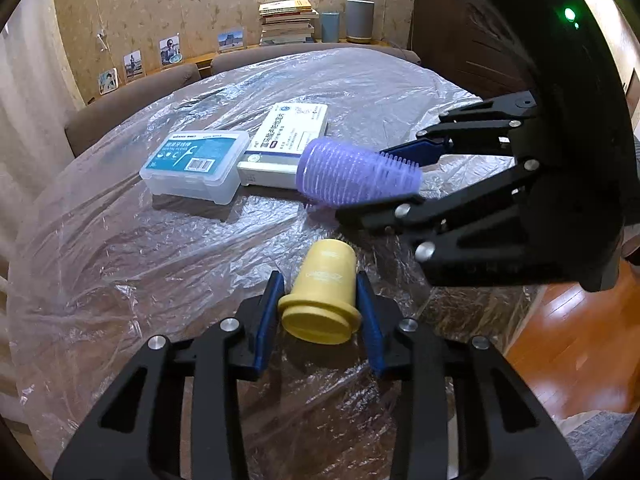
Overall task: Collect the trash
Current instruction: 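Grasp the yellow cap with the left tool while the right tool grasps the purple hair roller, then carry the yellow cap with the left tool while the right tool carries the roller over the bucket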
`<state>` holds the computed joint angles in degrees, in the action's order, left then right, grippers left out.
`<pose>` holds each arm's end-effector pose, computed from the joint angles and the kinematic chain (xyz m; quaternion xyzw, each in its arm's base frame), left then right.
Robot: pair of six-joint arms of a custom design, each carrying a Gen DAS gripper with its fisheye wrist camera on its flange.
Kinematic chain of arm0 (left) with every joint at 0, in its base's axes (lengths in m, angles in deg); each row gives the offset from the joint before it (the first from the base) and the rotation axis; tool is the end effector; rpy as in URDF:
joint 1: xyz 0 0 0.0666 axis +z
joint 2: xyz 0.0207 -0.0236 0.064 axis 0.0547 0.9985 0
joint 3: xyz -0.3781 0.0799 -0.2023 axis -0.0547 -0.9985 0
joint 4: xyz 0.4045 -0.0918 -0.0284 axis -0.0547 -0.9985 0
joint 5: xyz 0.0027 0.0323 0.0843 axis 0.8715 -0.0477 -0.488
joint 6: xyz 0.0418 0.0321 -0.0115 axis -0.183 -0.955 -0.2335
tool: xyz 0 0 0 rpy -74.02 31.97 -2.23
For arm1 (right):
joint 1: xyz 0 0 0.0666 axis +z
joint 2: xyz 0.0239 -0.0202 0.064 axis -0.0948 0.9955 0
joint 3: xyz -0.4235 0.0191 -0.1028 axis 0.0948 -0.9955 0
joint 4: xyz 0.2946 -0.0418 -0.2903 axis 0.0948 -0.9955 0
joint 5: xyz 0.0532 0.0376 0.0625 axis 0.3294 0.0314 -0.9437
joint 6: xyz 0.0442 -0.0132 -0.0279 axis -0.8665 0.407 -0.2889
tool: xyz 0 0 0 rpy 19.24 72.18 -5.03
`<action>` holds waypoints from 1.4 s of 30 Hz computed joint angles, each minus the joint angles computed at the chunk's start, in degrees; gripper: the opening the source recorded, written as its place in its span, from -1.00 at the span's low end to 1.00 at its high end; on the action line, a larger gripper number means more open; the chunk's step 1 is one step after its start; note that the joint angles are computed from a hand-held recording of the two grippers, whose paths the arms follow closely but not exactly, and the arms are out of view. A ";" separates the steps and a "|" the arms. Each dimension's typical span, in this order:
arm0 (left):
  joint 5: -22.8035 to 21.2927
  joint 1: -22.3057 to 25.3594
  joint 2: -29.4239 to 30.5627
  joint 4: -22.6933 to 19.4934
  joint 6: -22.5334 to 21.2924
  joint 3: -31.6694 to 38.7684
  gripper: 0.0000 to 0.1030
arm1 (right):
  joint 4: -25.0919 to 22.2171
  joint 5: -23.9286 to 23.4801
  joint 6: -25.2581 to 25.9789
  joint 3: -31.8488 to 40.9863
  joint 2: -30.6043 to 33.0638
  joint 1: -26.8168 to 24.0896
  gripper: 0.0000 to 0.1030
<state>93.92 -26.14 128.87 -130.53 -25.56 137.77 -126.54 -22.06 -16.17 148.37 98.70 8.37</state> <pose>0.4867 -0.2869 0.4960 0.4975 0.8150 -0.1652 0.2469 0.4389 0.1030 0.5014 0.0065 0.9585 0.0056 0.2851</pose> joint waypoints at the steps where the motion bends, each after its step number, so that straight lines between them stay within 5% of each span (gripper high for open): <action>1: 0.24 0.14 -0.06 -0.09 0.47 -0.06 -0.26 | -0.01 -0.35 -0.12 -0.07 -0.17 -0.08 -0.05; 2: 0.46 0.30 -0.12 -0.04 1.05 -0.14 -0.26 | 0.26 -1.29 -0.85 -0.31 -0.55 -0.25 -0.17; 12: 0.93 1.69 -1.49 1.14 6.68 -1.60 -0.26 | 4.35 -8.92 -12.09 -6.01 -7.52 -2.25 -0.17; 24: -0.19 2.47 -4.54 1.51 11.33 -4.62 -0.26 | 4.50 -6.88 -18.99 -9.62 -13.55 1.88 -0.17; 42: -0.86 4.28 -10.72 2.12 13.14 -10.22 -0.26 | 1.92 -3.42 -21.66 -11.48 -17.92 6.97 -0.17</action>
